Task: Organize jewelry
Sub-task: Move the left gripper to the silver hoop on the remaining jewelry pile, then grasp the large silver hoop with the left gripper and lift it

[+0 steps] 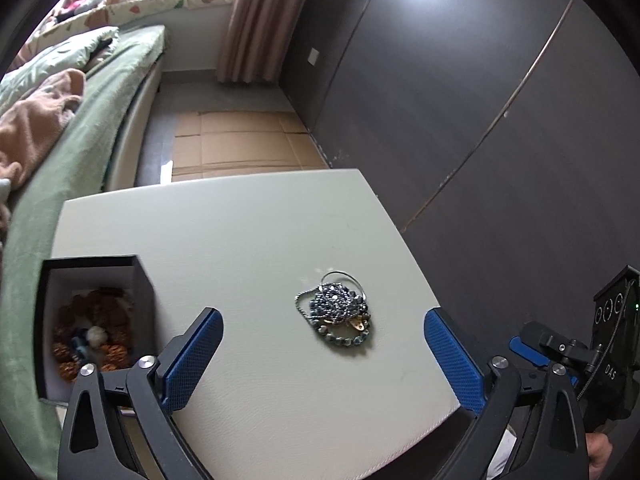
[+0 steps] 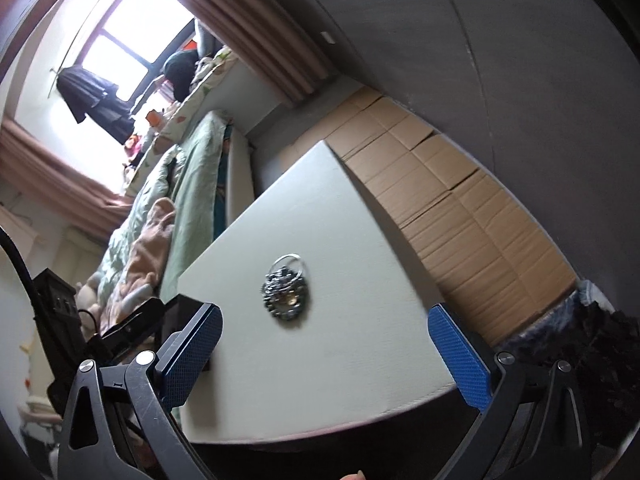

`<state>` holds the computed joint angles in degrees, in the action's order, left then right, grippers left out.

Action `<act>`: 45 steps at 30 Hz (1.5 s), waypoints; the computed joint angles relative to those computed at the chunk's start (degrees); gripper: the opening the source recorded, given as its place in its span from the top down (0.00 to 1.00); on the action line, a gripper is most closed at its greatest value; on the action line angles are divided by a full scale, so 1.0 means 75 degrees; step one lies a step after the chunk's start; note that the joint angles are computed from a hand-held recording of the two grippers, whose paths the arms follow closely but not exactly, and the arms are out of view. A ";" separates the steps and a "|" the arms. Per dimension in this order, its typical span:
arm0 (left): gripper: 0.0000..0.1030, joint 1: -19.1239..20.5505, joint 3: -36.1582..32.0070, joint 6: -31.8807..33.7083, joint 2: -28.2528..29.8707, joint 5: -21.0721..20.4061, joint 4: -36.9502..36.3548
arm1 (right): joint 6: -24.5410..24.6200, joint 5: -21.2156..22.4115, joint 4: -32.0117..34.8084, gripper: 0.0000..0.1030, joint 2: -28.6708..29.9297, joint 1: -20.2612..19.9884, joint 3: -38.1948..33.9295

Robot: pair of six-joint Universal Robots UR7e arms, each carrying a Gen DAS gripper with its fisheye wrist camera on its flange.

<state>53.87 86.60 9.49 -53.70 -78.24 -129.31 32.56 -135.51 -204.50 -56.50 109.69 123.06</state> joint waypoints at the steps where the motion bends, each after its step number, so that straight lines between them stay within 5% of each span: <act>1: 0.11 0.0000 -0.0066 0.0006 0.0086 -0.0015 0.0081 | 0.0043 -0.0003 -0.0015 0.00 -0.0027 -0.0026 0.0051; 3: 0.21 -0.0005 -0.0177 -0.0023 0.0230 -0.0006 0.0223 | 0.0081 -0.0001 -0.0065 0.00 -0.0050 -0.0079 0.0126; 13: 0.21 -0.0286 -0.0723 -0.0032 0.0991 0.0547 0.0945 | 0.0386 0.0420 -0.0193 0.00 -0.0214 -0.0446 0.0452; 32: 0.21 -0.0752 -0.0741 -0.0034 0.1831 0.2293 0.1139 | 0.0970 0.0209 0.0117 0.00 -0.0482 -0.0563 0.0739; 41: 0.49 -0.0792 -0.0658 0.0141 0.1864 0.2405 0.0991 | 0.1071 0.0280 0.0151 0.00 -0.0508 -0.0604 0.0778; 45: 0.49 -0.0774 -0.0795 0.0145 0.1888 0.2432 0.1226 | 0.1030 0.0351 0.0192 0.00 -0.0472 -0.0602 0.0715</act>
